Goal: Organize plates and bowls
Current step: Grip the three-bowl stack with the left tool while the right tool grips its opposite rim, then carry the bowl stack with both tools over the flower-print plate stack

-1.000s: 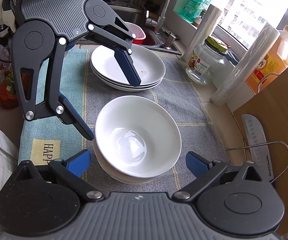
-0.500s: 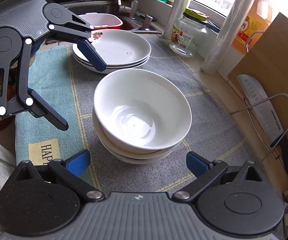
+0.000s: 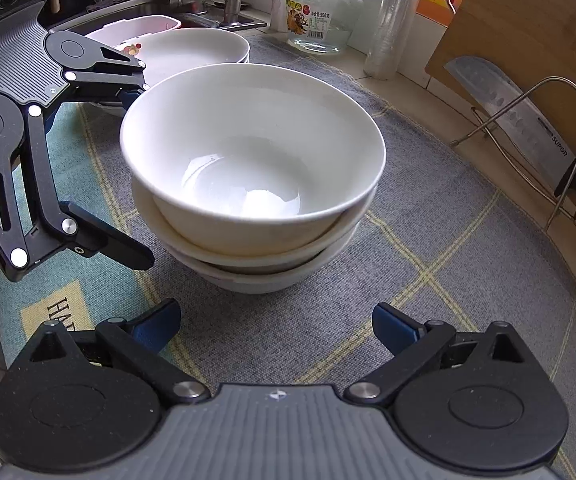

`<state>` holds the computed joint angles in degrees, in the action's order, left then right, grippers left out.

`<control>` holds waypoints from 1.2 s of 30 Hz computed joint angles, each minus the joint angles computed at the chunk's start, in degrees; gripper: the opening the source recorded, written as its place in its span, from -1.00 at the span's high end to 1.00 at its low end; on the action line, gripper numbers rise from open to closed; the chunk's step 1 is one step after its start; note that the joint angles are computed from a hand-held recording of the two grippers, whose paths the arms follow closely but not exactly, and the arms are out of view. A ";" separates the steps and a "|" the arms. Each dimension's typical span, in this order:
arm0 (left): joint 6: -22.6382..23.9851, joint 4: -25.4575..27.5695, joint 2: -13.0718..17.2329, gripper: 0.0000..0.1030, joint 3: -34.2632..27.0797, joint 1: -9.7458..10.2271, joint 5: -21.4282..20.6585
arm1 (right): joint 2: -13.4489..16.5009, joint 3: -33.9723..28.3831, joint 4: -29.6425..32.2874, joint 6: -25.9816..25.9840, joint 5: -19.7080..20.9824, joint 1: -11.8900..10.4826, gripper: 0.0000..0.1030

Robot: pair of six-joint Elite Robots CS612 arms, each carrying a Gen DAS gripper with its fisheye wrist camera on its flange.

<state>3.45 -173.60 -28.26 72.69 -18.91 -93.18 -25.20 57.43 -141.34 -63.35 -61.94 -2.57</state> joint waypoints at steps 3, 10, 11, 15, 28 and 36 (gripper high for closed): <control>0.34 0.98 0.03 -0.92 -0.22 -0.47 1.94 | 0.70 -1.29 2.34 -2.09 1.52 -0.33 -1.00; -1.64 5.32 0.51 -0.92 -1.69 -1.31 5.24 | 2.26 -4.08 7.40 -6.07 6.46 -1.45 -1.00; -1.56 5.76 0.56 -0.92 -1.80 -1.42 5.52 | 2.26 -4.15 8.01 -7.16 6.99 -1.59 -1.00; -2.33 6.98 0.78 -0.93 -2.48 -1.29 4.78 | 2.60 -5.40 10.60 -10.11 7.50 -1.66 -1.00; 9.84 8.23 1.93 -0.89 -5.05 0.29 -2.22 | 3.70 -8.90 12.73 -11.83 4.91 -0.48 -1.00; 17.12 7.89 1.51 -0.59 -5.19 0.98 -5.63 | 1.80 -6.60 9.98 -12.85 3.30 0.18 -0.89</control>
